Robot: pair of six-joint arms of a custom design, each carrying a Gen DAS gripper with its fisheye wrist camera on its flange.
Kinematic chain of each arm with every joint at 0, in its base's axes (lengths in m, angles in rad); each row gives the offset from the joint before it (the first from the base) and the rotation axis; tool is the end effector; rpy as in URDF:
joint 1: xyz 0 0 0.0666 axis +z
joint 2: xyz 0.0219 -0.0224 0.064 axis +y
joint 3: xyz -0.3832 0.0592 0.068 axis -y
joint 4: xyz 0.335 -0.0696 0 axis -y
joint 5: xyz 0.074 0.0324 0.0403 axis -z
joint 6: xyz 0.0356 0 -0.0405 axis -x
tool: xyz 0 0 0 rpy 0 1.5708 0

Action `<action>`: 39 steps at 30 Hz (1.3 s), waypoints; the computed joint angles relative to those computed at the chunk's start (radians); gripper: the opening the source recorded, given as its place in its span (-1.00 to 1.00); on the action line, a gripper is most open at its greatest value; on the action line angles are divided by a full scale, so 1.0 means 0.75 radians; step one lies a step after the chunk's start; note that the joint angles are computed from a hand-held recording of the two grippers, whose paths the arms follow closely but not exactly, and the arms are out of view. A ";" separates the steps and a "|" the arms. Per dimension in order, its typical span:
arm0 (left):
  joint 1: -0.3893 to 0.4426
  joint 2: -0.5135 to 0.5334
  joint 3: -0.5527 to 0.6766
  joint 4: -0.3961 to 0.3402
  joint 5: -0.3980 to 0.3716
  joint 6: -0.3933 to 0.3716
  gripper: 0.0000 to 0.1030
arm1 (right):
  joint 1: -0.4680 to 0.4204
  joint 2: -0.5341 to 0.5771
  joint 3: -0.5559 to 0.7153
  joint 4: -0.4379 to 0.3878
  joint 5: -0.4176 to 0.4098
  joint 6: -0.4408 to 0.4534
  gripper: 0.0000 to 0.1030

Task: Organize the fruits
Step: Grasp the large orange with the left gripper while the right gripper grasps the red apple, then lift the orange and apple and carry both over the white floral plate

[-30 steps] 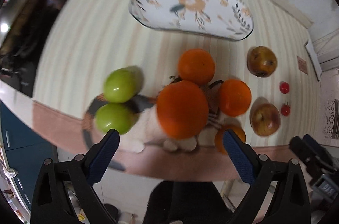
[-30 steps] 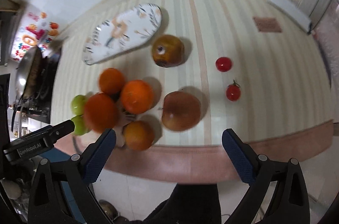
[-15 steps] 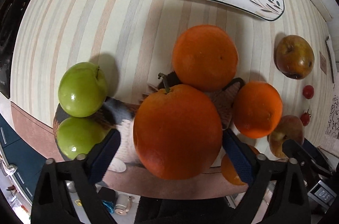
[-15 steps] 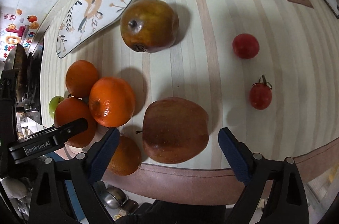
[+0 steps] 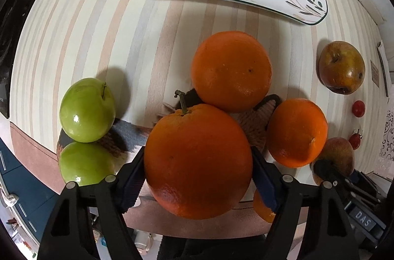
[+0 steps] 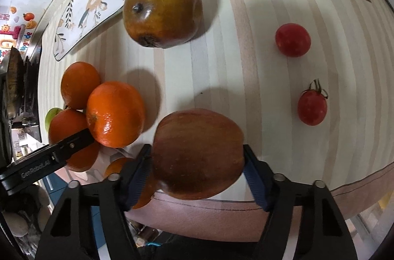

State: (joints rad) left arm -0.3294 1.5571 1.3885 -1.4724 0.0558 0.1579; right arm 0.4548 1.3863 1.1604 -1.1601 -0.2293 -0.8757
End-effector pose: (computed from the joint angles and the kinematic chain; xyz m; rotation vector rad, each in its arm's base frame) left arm 0.3844 -0.1339 0.3492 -0.2590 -3.0485 0.0569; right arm 0.3243 0.1671 0.3379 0.6161 3.0425 0.4588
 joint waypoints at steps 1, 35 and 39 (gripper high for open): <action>-0.004 -0.004 -0.001 0.000 -0.004 0.001 0.48 | -0.004 -0.007 -0.007 0.009 0.002 -0.001 0.32; 0.033 -0.072 0.416 -0.167 0.154 -0.041 0.46 | -0.021 0.015 0.435 -0.098 0.056 0.147 0.31; 0.059 0.061 0.633 -0.212 0.160 -0.067 0.46 | -0.057 0.129 0.597 -0.108 0.033 0.207 0.31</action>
State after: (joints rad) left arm -0.2851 1.6027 1.8630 -1.6312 0.1759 0.1076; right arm 0.4123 1.4831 1.6084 -1.2413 -0.2043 -0.7207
